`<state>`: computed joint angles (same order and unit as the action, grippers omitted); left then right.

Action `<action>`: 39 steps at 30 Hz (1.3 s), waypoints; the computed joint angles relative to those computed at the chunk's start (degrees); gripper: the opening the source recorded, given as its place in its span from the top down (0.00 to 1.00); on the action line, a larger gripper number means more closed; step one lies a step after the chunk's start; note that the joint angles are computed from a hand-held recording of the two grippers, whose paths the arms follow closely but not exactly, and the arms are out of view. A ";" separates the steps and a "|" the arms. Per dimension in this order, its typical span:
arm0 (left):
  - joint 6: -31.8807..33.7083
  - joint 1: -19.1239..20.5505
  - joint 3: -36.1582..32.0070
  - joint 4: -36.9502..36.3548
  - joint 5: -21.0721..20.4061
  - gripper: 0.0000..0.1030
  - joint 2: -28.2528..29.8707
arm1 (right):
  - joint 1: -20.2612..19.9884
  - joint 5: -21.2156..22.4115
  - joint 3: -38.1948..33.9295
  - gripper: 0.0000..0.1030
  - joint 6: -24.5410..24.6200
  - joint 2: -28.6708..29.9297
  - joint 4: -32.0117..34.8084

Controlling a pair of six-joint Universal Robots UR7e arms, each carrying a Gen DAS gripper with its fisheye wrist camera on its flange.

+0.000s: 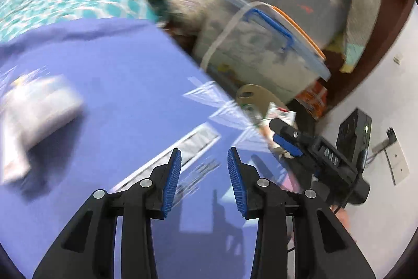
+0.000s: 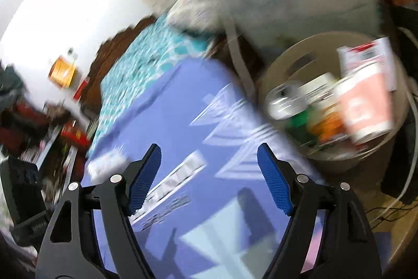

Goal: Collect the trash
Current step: 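Return both tools to the bed over the milk carton and tissue pack, then grasp the blue milk carton with the left tool while the right tool grasps the white tissue pack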

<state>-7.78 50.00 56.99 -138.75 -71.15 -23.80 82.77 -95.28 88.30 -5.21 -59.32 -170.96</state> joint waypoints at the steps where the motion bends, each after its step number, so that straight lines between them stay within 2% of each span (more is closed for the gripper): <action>1: -0.63 0.28 4.34 -2.03 0.98 0.66 -2.69 | 0.66 1.03 -0.89 0.28 0.17 1.06 1.94; 3: -2.11 0.95 11.27 -5.37 3.78 0.66 -7.22 | 1.76 4.26 -3.25 0.28 1.27 3.32 6.66; 6: -5.45 2.22 16.72 -8.32 8.63 0.66 -11.51 | 2.60 10.97 -8.50 0.27 5.22 7.73 14.91; 7: -6.89 2.62 18.21 -10.05 11.44 0.66 -12.68 | 2.72 13.56 -10.54 0.27 7.06 9.48 17.55; 8: -7.73 2.78 18.83 -11.15 14.09 0.63 -13.17 | 2.75 16.13 -12.52 0.27 9.04 11.22 19.82; 10: -9.13 2.88 19.59 -13.66 20.89 0.50 -13.51 | 2.71 20.89 -16.91 0.27 13.92 15.10 23.43; 11: -9.62 3.03 19.34 -14.29 22.96 0.44 -13.31 | 2.64 23.28 -18.88 0.28 16.27 16.91 24.62; 14: -9.58 3.39 16.60 -12.63 23.20 0.42 -11.91 | 3.49 25.16 -25.44 0.27 20.96 21.72 27.71; 16: -8.17 3.32 14.48 -11.96 23.73 0.36 -10.44 | 4.33 23.88 -29.29 0.27 22.28 24.29 29.60; 19: -5.62 3.35 11.51 -10.89 23.55 0.35 -8.38 | 4.75 23.10 -33.11 0.26 23.53 26.89 31.49; 26: -6.26 4.10 9.90 -9.18 22.18 0.35 -7.63 | 4.18 24.86 -37.86 0.27 26.87 29.14 33.41; 27: -6.60 4.21 10.01 -9.04 22.03 0.35 -7.83 | 4.24 24.94 -37.60 0.37 26.76 29.03 33.27; 28: -7.15 4.36 10.14 -8.82 21.89 0.35 -8.04 | 4.25 25.20 -37.64 0.42 26.32 29.16 33.36; 30: -7.80 4.48 10.39 -8.63 22.10 0.35 -8.22 | 4.10 26.38 -35.46 0.48 25.51 28.34 31.63; 33: -8.50 4.66 10.08 -7.59 22.37 0.35 -8.09 | 3.98 25.56 -31.46 0.57 23.32 25.81 27.87; 34: -8.59 4.68 9.65 -7.15 22.32 0.34 -7.83 | 3.81 25.19 -29.76 0.63 22.61 24.64 26.22; 35: -8.41 4.59 9.15 -6.97 22.63 0.33 -7.43 | 3.61 24.89 -28.15 0.88 21.90 23.53 24.70; 39: -6.40 4.26 6.14 -5.66 23.45 0.32 -5.09 | 2.51 23.48 -22.20 0.88 19.67 18.93 20.83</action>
